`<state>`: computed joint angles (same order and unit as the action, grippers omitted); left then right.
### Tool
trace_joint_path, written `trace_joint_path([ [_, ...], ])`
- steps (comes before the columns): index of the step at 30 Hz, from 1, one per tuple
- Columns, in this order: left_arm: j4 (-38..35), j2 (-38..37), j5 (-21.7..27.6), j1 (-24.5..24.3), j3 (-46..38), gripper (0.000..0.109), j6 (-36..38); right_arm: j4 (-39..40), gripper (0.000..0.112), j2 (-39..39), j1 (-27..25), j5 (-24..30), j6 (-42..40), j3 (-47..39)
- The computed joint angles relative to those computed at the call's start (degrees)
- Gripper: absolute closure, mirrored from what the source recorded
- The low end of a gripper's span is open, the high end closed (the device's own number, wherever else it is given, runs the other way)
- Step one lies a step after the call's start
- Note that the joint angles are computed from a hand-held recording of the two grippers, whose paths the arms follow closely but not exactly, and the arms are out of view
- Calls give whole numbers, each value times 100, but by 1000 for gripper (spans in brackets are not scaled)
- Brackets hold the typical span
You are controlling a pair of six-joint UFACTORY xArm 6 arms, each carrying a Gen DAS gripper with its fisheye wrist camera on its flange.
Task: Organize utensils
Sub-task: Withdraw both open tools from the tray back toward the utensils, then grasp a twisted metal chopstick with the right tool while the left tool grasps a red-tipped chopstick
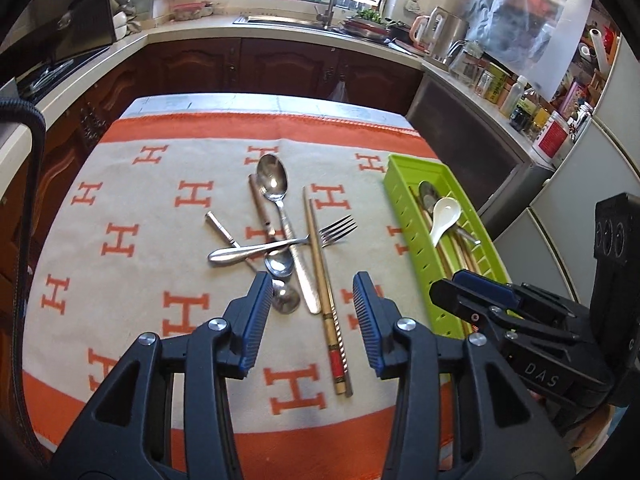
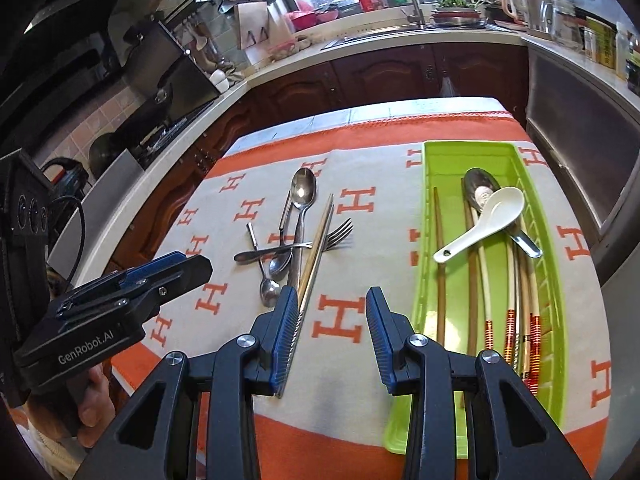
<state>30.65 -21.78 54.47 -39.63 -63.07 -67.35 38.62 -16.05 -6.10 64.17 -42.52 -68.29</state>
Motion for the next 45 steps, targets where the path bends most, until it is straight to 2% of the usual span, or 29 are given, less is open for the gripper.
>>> trace_joint_path([
  [3, 44, -127, -18, 5, 232, 70, -119, -24, 67, -31, 150, 47, -28, 67],
  [7, 181, -233, 30, -35, 474, 70, -296, -343, 67, -101, 451, -131, 116, 253],
  [15, -80, -573, -258, 99, 1106, 70, -374, -1214, 67, -146, 982, -721, 622, 764],
  [17, -130, -678, -334, 139, 1251, 70, -398, -1417, 72, -159, 1105, -877, 731, 887],
  [21, -272, -908, -528, 274, 1554, 70, -442, -1595, 83, -98, 1236, -857, 927, 974],
  [28, -351, -1243, -693, 398, 1906, 70, -500, -2071, 90, -89, 1493, -1245, 1373, 1181],
  [35, -396, -1343, -818, 444, 2040, 70, -444, -2699, 90, -28, 1773, -1677, 1822, 1233],
  [40, -421, -1323, -855, 465, 2048, 70, -380, -3002, 90, 168, 1933, -2239, 2023, 1235],
  [45, -549, -1224, -878, 505, 2011, 70, -268, -2861, 91, 284, 1936, -2516, 1891, 1224],
])
